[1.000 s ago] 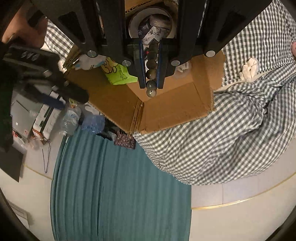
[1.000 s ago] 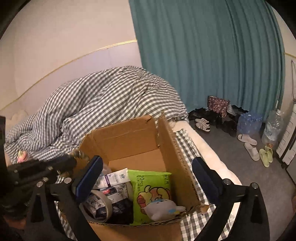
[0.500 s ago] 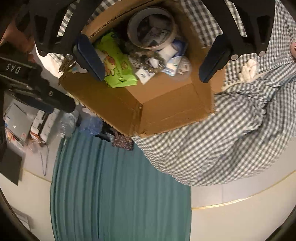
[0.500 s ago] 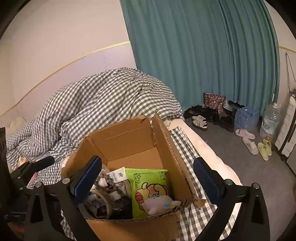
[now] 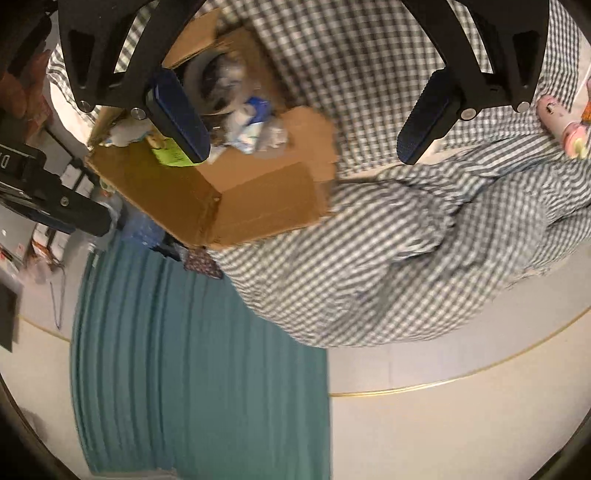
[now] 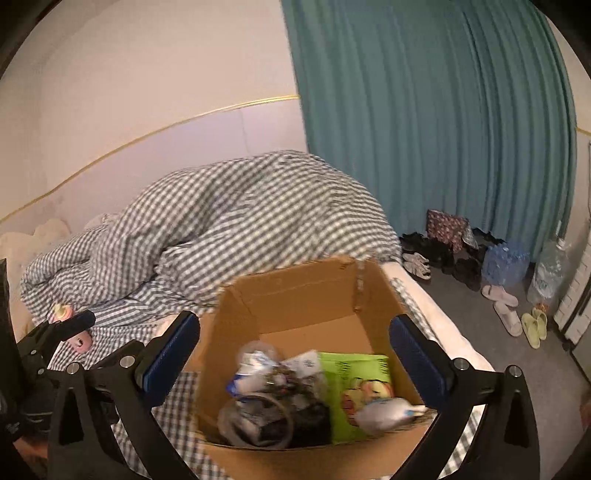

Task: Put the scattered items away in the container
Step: 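Move both grippers back toward the white lace cloth on the bed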

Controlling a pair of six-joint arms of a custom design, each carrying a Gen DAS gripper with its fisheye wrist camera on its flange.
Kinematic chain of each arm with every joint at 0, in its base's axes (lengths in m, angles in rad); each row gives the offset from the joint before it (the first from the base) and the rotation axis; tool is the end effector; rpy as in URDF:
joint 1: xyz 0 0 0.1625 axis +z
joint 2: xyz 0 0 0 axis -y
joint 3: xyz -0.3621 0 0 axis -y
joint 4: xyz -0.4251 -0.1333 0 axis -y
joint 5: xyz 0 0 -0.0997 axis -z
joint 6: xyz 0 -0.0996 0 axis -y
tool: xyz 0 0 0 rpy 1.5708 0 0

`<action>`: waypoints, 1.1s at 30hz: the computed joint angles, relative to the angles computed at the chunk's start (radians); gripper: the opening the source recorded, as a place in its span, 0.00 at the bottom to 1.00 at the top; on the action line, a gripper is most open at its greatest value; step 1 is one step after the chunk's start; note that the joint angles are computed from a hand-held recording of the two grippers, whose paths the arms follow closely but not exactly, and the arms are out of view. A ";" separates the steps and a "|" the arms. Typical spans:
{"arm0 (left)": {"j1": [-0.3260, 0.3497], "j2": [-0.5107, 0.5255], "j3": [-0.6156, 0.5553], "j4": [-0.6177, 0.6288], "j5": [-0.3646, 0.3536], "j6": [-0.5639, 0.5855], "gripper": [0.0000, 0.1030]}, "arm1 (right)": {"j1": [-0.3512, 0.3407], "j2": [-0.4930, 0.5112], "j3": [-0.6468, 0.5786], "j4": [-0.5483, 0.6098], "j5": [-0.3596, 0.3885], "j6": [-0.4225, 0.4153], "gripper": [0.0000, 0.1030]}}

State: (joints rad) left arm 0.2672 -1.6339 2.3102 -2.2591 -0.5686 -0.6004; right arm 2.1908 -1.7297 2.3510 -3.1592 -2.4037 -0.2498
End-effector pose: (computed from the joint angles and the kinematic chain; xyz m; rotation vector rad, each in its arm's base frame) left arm -0.3372 -0.3175 0.2054 0.8049 2.2167 -1.0604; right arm 0.2810 -0.2910 0.3166 0.4588 -2.1882 1.3014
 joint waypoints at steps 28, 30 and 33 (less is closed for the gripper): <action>0.238 -0.408 0.107 0.179 0.130 0.017 1.00 | 0.086 0.530 -0.266 -0.026 0.100 0.014 1.00; 0.284 -0.370 0.109 0.077 0.109 0.088 1.00 | 0.073 0.556 -0.282 -0.030 0.107 0.006 1.00; 0.358 -0.288 0.098 -0.059 0.079 0.183 1.00 | 0.048 0.589 -0.309 -0.025 0.123 0.002 1.00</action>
